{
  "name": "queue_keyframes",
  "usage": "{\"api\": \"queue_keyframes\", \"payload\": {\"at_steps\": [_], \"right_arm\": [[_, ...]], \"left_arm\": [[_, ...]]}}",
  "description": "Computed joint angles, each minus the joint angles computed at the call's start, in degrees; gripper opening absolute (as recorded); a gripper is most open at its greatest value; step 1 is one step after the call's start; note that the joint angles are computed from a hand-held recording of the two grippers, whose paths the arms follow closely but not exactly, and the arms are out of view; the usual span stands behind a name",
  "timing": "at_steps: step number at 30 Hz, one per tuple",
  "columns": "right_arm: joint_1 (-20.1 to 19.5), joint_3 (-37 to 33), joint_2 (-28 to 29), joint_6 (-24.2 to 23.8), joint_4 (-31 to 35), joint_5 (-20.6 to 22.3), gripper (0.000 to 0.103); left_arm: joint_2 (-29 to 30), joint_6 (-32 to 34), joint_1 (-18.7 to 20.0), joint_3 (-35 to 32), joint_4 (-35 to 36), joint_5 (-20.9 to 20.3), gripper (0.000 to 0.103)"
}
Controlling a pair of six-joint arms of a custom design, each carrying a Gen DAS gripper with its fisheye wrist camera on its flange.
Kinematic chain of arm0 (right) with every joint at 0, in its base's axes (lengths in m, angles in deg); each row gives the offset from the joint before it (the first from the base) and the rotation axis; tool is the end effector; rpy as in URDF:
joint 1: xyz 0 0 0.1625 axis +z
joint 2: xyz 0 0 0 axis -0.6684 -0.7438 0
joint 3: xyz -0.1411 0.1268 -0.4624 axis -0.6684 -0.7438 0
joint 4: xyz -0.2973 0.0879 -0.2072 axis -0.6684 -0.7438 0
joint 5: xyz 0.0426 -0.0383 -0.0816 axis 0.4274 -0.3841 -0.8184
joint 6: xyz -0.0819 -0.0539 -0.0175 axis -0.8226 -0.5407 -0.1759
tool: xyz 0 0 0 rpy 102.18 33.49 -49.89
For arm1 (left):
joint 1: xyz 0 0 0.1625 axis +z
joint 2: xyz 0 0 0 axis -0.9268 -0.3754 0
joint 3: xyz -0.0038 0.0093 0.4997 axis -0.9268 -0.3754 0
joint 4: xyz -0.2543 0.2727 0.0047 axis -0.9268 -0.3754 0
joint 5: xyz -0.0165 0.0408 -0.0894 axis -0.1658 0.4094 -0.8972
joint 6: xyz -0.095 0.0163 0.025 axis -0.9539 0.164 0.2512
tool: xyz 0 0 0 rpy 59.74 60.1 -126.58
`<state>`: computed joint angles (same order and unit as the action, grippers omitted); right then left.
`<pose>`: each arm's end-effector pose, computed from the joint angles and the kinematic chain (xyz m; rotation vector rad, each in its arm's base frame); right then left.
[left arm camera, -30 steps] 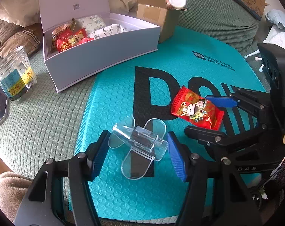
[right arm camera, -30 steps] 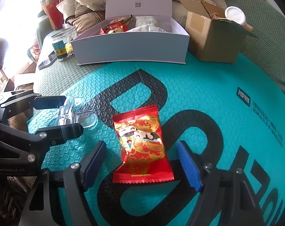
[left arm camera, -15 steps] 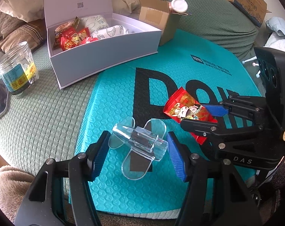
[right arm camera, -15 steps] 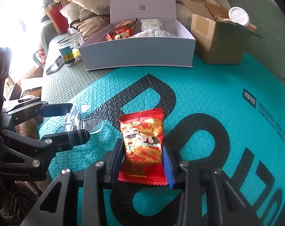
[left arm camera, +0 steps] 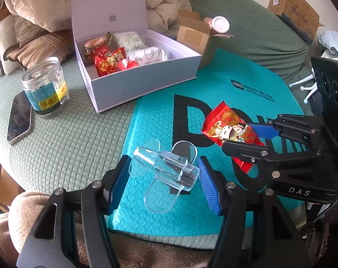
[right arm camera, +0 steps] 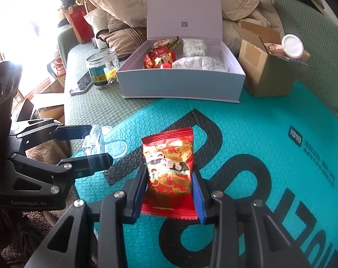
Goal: Organize objects
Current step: 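Lift the red candy with the right tool while the left tool grasps the clear plastic holder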
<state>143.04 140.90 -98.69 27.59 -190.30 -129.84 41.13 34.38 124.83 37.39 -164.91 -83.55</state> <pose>0.2143 -0.5943 0.0324 1.0521 -2.4297 0.3918 -0.1237 -0.5533 0.1610 0.3771 2.4654 -0.7875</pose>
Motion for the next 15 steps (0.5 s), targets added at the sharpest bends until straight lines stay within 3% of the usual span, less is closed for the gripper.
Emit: {"api": "queue_keyframes", "payload": {"at_steps": [15], "right_arm": [[4.5, 4.5, -3.8, -1.5, -4.0, 2.0, 0.038]], "left_arm": [[-5.0, -2.8, -6.0, 5.5, -4.7, 6.8, 0.059]]}}
